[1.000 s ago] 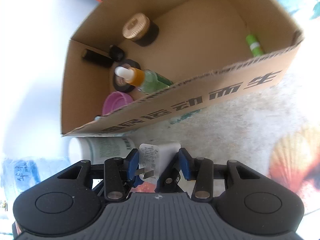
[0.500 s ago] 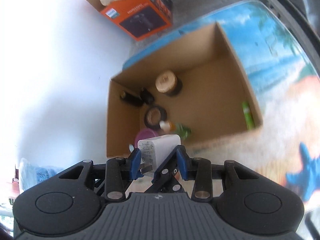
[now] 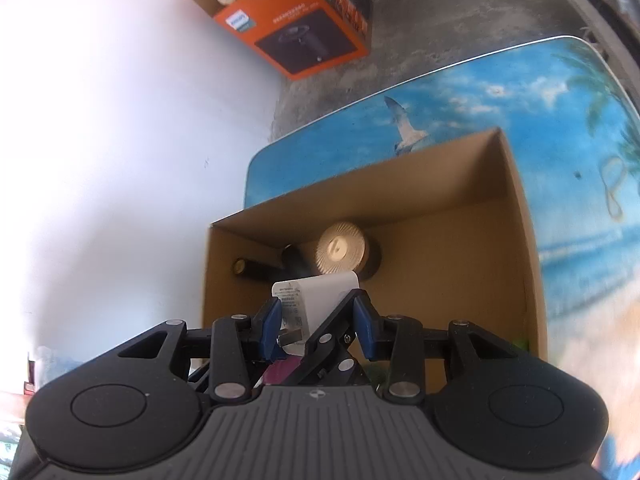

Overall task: Organize rigid objects
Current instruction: 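Lift the white charger with the right tool and carry it over the box, then lower the charger into the box and open the right tool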

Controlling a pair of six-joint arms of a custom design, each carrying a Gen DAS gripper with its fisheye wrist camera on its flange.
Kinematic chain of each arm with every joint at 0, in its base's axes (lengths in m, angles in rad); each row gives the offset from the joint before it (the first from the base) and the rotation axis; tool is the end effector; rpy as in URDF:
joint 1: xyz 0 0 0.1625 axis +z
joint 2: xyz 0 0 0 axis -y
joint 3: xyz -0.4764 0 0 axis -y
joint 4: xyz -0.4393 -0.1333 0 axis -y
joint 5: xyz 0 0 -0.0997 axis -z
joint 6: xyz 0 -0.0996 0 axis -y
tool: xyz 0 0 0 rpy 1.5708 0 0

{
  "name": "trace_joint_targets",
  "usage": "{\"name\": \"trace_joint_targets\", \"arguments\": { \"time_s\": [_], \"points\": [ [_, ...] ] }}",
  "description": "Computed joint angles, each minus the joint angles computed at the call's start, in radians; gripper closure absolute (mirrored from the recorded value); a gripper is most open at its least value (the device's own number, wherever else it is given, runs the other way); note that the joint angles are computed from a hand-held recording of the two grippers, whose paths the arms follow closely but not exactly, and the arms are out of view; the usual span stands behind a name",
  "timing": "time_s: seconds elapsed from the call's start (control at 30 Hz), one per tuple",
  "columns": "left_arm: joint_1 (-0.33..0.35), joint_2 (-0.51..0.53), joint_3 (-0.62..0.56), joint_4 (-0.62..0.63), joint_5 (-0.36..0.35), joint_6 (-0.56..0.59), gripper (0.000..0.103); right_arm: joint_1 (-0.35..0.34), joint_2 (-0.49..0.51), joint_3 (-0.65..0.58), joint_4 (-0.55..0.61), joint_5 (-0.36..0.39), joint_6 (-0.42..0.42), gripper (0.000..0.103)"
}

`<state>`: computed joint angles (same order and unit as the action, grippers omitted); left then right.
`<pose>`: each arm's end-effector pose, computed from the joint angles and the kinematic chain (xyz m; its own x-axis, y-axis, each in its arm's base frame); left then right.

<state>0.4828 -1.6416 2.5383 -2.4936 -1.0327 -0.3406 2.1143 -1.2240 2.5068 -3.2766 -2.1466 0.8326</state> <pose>-0.2177 -0.3222 0.2116 -0.6827 0.5560 -0.4742 0.6974 0.6894 -0.1957 0.2807 -0.3117 0.1541 -0.9097 0.4141 0.0305 0.2992 0.7045 -0.6435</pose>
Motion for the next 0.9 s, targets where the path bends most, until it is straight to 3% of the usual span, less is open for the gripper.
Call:
{"name": "trace_joint_targets", "arguments": {
  "time_s": [0.2, 0.3, 0.67, 0.9],
  "points": [
    [0.05, 0.136, -0.023, -0.055, 0.004, -0.067, 0.077, -0.135, -0.014, -0.018, 0.076, 0.096, -0.12, 0.06],
    [0.057, 0.162, -0.026, -0.057, 0.002, -0.113, 0.077, -0.169, -0.019, -0.035, 0.135, 0.114, -0.175, 0.06],
    [0.099, 0.176, -0.044, -0.041, -0.065, -0.2, 0.076, -0.176, -0.021, -0.077, 0.293, 0.076, -0.287, 0.06],
    [0.118, 0.169, -0.051, -0.029, -0.095, -0.164, 0.067, -0.18, -0.038, -0.07, 0.307, 0.072, -0.285, 0.061]
  ]
}}
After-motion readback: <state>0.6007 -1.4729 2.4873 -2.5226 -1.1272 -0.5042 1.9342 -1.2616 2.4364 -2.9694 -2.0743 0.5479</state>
